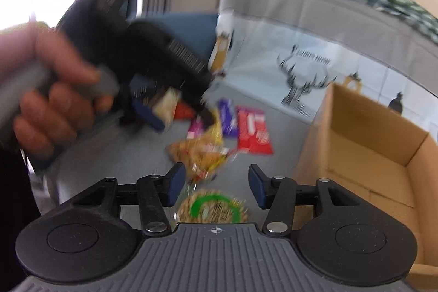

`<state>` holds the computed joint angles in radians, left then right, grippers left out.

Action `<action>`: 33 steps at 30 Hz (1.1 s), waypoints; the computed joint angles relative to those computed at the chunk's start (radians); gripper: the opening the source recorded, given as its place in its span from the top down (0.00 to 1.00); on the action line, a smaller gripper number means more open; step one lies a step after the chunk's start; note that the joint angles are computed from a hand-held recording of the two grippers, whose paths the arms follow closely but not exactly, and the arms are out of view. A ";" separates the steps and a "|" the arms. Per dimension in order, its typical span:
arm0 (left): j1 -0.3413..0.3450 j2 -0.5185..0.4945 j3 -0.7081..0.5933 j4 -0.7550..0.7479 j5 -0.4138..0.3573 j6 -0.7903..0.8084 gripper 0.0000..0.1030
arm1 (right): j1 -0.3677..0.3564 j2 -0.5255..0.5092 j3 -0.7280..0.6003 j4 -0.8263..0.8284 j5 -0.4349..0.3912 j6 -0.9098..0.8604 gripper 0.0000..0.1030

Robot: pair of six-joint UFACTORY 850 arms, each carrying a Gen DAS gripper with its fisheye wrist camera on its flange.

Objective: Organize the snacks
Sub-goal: 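Move both tools down toward the snack pile beside the box, then close the left gripper on the clear cookie bag while the right grips the round green-label snack bag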

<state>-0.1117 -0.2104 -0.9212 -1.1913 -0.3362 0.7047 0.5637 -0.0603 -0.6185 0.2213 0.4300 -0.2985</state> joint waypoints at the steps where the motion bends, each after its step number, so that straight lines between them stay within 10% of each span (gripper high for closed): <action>1: -0.001 -0.012 -0.008 0.046 -0.014 -0.050 0.11 | 0.000 -0.012 -0.006 -0.026 -0.007 0.021 0.43; 5: -0.008 -0.068 -0.051 0.200 -0.044 -0.218 0.08 | 0.029 -0.068 -0.017 0.058 -0.005 -0.092 0.26; 17: -0.061 -0.138 -0.117 0.387 -0.009 -0.419 0.04 | 0.040 -0.151 -0.071 0.256 -0.062 -0.370 0.26; 20: -0.087 -0.143 -0.133 0.579 0.022 -0.551 0.13 | 0.043 -0.141 -0.055 0.240 -0.043 -0.374 0.37; 24: -0.097 -0.119 -0.114 0.769 0.043 -0.671 0.50 | 0.062 -0.132 -0.033 0.212 0.001 -0.409 0.53; 29: -0.067 -0.069 -0.073 0.790 0.060 -0.695 0.62 | 0.077 -0.119 -0.009 0.188 0.033 -0.414 0.56; 33: -0.035 -0.025 -0.040 0.751 0.058 -0.675 0.65 | 0.081 -0.108 0.005 0.115 0.086 -0.383 1.00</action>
